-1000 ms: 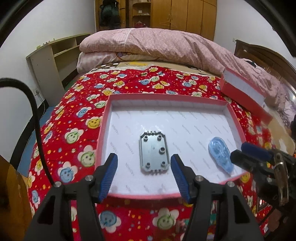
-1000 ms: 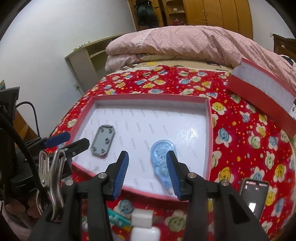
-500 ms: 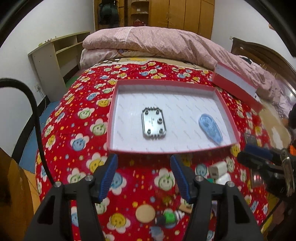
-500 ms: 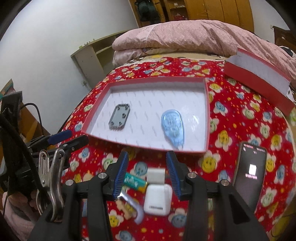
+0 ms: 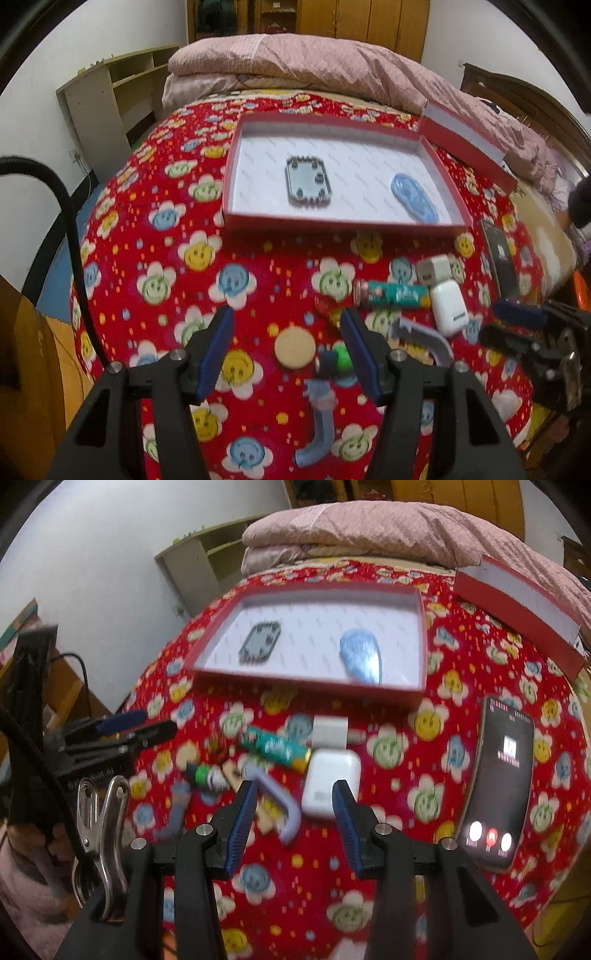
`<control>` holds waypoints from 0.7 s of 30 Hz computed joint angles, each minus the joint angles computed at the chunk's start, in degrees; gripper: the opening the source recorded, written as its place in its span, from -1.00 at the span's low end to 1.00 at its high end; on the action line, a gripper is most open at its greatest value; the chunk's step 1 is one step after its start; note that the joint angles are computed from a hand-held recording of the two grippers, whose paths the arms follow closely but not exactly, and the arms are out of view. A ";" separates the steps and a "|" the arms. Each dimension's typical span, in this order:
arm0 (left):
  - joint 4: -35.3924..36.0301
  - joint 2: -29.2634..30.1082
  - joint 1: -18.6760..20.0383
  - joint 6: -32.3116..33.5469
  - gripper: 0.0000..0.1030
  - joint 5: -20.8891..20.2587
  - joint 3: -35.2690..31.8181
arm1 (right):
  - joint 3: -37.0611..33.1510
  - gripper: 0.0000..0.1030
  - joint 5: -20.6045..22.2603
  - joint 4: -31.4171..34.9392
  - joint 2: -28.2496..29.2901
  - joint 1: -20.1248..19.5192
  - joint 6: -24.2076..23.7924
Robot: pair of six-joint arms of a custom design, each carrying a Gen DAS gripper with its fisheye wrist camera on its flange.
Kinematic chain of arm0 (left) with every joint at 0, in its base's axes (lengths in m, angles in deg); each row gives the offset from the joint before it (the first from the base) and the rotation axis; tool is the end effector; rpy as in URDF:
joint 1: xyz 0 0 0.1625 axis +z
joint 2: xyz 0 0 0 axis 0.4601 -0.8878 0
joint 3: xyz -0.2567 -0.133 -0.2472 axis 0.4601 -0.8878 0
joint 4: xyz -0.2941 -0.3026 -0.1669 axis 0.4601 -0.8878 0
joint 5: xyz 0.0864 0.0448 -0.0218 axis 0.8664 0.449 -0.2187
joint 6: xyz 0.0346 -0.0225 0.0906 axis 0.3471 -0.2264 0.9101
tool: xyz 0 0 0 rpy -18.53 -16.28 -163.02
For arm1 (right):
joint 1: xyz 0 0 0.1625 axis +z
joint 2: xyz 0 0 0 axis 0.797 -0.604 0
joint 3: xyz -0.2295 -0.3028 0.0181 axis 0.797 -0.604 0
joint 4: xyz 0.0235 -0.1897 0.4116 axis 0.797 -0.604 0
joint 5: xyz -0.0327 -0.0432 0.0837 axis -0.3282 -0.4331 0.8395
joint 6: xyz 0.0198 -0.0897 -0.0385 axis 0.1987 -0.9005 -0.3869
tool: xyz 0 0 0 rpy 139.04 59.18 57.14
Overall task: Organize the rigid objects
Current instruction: 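Open both grippers to release the plate and tape, then withdraw, then grasp the white round jar with the right gripper while the left grasps the blue curved piece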
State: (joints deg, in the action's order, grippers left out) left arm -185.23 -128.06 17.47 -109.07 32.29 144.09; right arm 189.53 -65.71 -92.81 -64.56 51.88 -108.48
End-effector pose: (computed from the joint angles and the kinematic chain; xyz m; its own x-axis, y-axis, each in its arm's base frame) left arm -0.1733 -0.4733 0.2155 -0.7325 0.0004 -0.6807 0.3970 0.8126 -0.4267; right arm 0.2303 -0.4929 0.1230 -0.7903 -0.4064 0.4586 -0.5602 0.7825 -0.2718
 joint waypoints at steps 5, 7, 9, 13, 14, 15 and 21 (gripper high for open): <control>2.10 -1.96 -0.25 -2.24 0.22 -1.40 2.30 | 4.32 -0.15 -1.69 -0.66 -1.93 -0.41 -1.34; 2.77 -3.24 -0.53 -2.97 0.22 -2.37 3.59 | 6.11 -0.15 -1.81 -0.90 -2.98 -0.71 -2.09; 3.19 -4.24 -0.93 -3.45 0.22 -2.83 4.71 | 7.91 -0.15 0.18 0.37 -4.68 -1.74 -2.40; 4.37 -6.54 -1.52 -5.00 0.22 -4.14 7.25 | 11.37 -0.15 1.23 0.76 -7.59 -3.44 -2.43; 4.37 -6.99 -1.56 -4.99 0.22 -4.67 7.74 | 12.09 -0.15 0.44 0.30 -8.00 -3.51 -2.72; 4.53 -7.43 -1.70 -5.07 0.22 -5.11 8.28 | 12.81 -0.11 -0.47 -0.32 -8.39 -3.56 -3.29; 3.81 -8.34 -2.83 -3.41 0.22 -6.37 9.95 | 16.87 0.11 -6.83 -5.74 -10.25 -2.89 -8.76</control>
State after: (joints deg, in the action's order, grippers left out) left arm -181.41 -136.40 14.64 -112.48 25.92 154.04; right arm 206.41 -72.54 -98.55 -74.81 48.99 -117.25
